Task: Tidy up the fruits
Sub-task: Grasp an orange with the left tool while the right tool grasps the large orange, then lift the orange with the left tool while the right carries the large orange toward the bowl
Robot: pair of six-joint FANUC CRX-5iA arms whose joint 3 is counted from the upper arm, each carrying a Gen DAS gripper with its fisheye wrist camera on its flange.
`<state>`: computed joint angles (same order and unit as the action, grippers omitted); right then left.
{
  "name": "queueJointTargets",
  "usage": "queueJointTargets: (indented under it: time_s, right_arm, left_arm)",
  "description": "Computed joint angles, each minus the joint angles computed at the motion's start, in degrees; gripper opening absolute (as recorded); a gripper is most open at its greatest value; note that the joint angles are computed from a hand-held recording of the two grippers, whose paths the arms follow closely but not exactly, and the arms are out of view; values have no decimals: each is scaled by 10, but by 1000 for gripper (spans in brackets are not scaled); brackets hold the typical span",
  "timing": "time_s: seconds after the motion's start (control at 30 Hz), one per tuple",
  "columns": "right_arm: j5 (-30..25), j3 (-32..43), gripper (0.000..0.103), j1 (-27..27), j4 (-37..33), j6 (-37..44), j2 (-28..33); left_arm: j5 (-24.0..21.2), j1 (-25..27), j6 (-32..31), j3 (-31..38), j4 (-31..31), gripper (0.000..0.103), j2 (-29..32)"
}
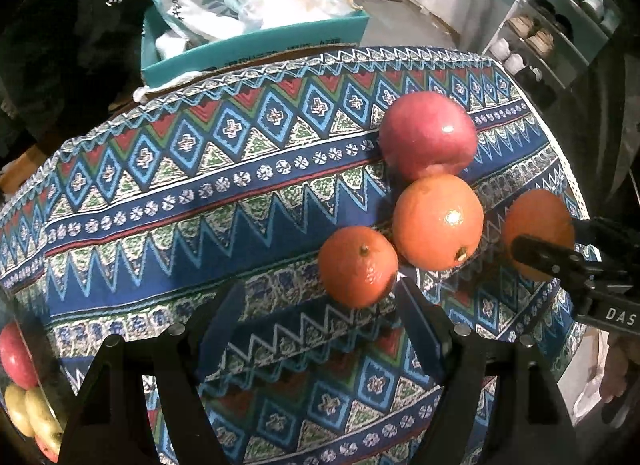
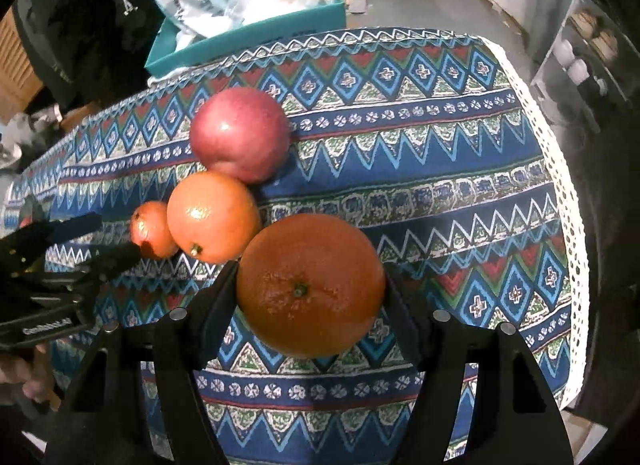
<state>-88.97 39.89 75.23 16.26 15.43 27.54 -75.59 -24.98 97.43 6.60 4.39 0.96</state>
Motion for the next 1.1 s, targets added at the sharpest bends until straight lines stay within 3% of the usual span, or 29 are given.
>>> queueJointTargets:
  time_s: [0.4,0.5,0.63,1.1]
  right_arm:
    - [21,-22,70,-8,-5,-13,-6]
    - [25,-24,70,-8,-4,-13,-6]
    - [24,-16,70,-8,-4,-13,1]
    - [11,26,70,-3,25,0,24]
  left_arm:
    - [20,9,-3,-13,37,79,21]
    - [24,13,-9,-17,53,70,25]
    - [33,17,-29,-31,84,49,26]
    - [36,16,-28,-23,60,47,-9]
